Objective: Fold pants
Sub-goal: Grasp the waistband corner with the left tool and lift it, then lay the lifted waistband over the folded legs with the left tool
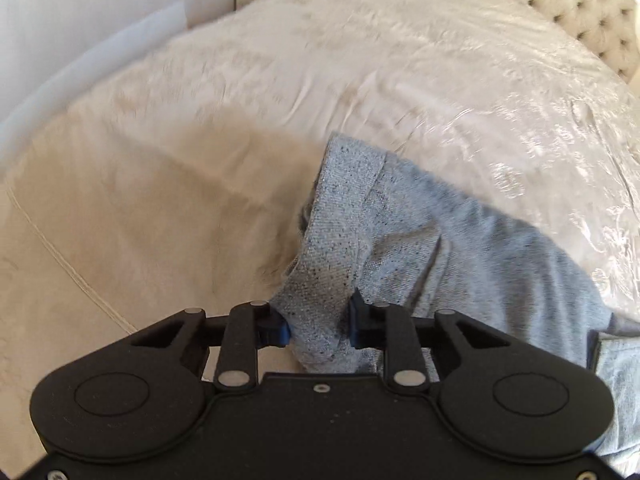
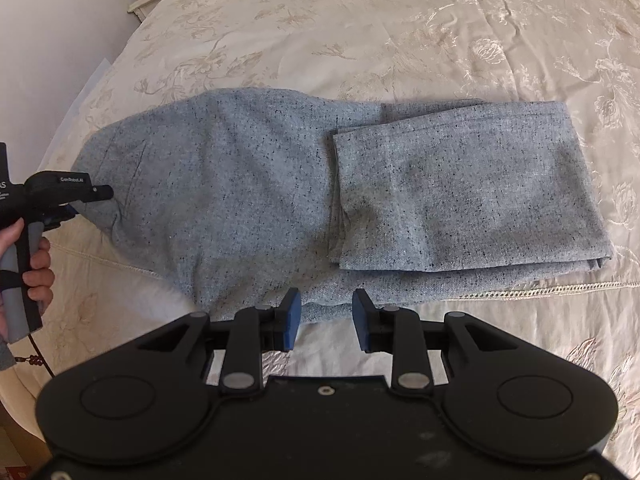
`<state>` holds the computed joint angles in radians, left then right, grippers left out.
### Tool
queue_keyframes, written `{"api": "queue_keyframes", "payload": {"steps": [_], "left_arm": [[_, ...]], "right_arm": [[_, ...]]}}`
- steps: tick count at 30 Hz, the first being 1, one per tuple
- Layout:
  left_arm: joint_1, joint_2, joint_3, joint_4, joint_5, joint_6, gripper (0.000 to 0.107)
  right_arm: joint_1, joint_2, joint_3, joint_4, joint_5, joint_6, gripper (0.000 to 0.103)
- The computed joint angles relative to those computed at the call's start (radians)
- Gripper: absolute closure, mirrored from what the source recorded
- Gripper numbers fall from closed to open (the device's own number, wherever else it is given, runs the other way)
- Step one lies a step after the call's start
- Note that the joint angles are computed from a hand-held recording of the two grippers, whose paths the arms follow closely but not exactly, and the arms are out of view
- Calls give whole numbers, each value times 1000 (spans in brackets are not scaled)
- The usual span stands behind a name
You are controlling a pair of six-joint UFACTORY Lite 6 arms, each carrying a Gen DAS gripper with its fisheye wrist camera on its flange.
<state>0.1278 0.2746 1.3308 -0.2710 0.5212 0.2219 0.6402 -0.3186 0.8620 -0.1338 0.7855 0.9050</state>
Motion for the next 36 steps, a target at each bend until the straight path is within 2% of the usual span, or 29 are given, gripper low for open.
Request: {"api": "queue_keyframes", "payload": {"steps": [4, 10, 13, 17, 22, 25, 28, 30, 33, 36], "left_arm": [[-96, -131, -19, 150, 20, -119, 80], [-398, -234, 41, 512, 121, -496, 81], [-598, -221, 109, 685, 198, -692, 82], [-848, -111, 235, 822, 280, -882, 82], [-1065, 152, 481, 808, 339, -975, 82], [-1148, 362, 684, 760, 411, -971, 79], [-1162, 507, 861, 599, 452, -875, 79], [-1162, 487, 833, 564, 439, -873, 79], [-1174, 371, 688, 637, 400, -929, 72], [-1146, 283, 557, 714, 390, -994, 72]], "right_arm": [[-64, -91, -74, 53, -15, -88, 73], [-295, -261, -204, 263, 0, -439, 73], [-503, -357, -252, 394, 65, -707, 73], [-898, -429, -281, 576, 218, -1119, 73], [-1356, -384, -256, 671, 384, -1543, 72], [-1535, -316, -230, 676, 414, -1702, 70], [-1637, -238, -201, 663, 401, -1792, 70], [-1669, -200, -183, 656, 389, -1823, 70], [-1691, -158, -151, 669, 384, -1857, 70], [-1650, -140, -136, 714, 376, -1850, 70]]}}
